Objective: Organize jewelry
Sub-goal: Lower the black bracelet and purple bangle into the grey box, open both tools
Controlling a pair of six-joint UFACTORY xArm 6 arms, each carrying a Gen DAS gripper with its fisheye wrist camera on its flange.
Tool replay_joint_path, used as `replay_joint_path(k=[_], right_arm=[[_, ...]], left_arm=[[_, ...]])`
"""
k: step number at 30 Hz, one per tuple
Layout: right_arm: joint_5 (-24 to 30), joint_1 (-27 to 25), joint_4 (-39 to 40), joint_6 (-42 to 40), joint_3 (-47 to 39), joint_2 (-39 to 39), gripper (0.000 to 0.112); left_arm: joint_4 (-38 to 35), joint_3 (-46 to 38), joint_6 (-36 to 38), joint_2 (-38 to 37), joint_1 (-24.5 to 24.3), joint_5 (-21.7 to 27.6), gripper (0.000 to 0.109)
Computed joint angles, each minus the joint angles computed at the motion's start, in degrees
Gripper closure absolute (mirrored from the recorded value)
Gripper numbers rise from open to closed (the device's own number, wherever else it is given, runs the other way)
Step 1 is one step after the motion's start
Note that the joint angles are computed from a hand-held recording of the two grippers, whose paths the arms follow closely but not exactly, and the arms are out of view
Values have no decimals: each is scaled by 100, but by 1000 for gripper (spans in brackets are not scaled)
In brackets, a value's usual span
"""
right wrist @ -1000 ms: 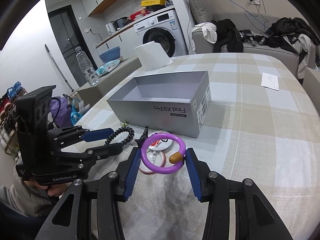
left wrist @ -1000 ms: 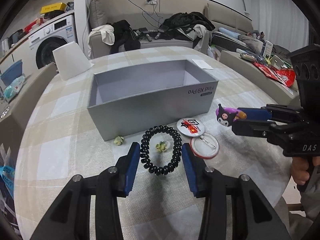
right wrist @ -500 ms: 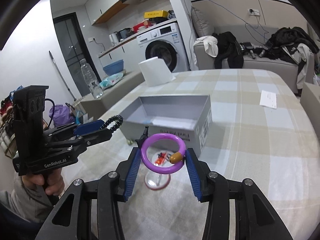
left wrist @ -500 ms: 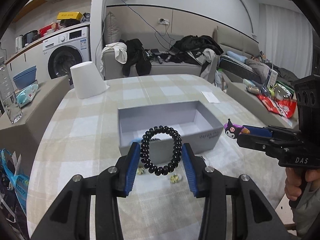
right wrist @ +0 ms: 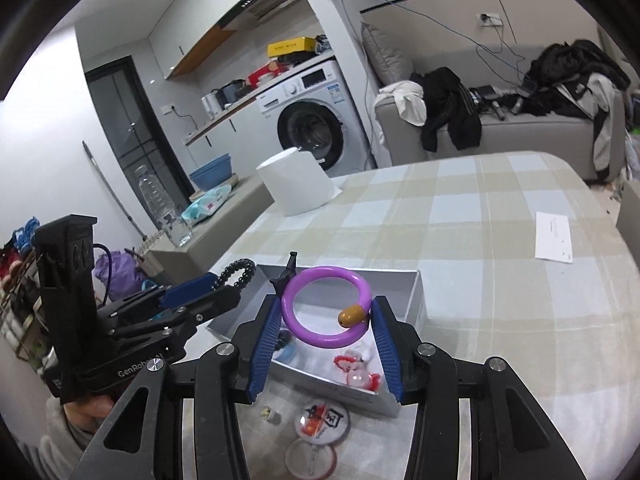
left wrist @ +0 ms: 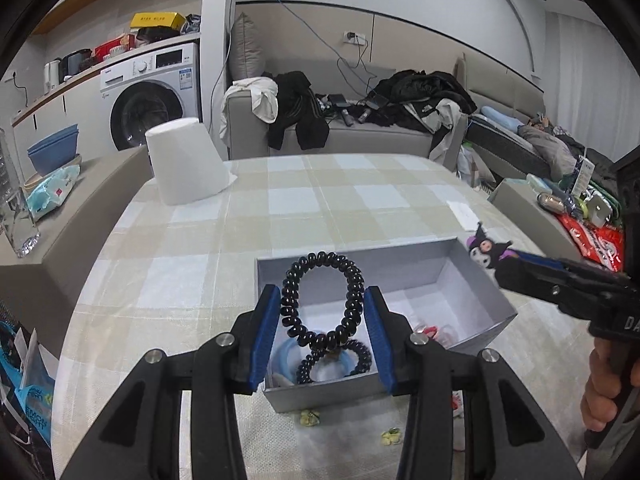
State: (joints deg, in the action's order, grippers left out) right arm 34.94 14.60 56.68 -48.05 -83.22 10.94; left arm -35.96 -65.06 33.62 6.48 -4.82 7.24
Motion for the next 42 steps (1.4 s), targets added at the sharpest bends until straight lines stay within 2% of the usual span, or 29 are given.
replay_joint_path(k=[5,17,42], right_arm=[[-54,42,-58,-19,37,26,67],[-227,149,-318,75,137,48,67],[-324,203,-448,90,189,51,65]], left_arm=[[435,161,-417,-76,16,-18,71],[970,213,-812,-87,-7,-48,71],[831,215,-615,-78,-50,-52,71]])
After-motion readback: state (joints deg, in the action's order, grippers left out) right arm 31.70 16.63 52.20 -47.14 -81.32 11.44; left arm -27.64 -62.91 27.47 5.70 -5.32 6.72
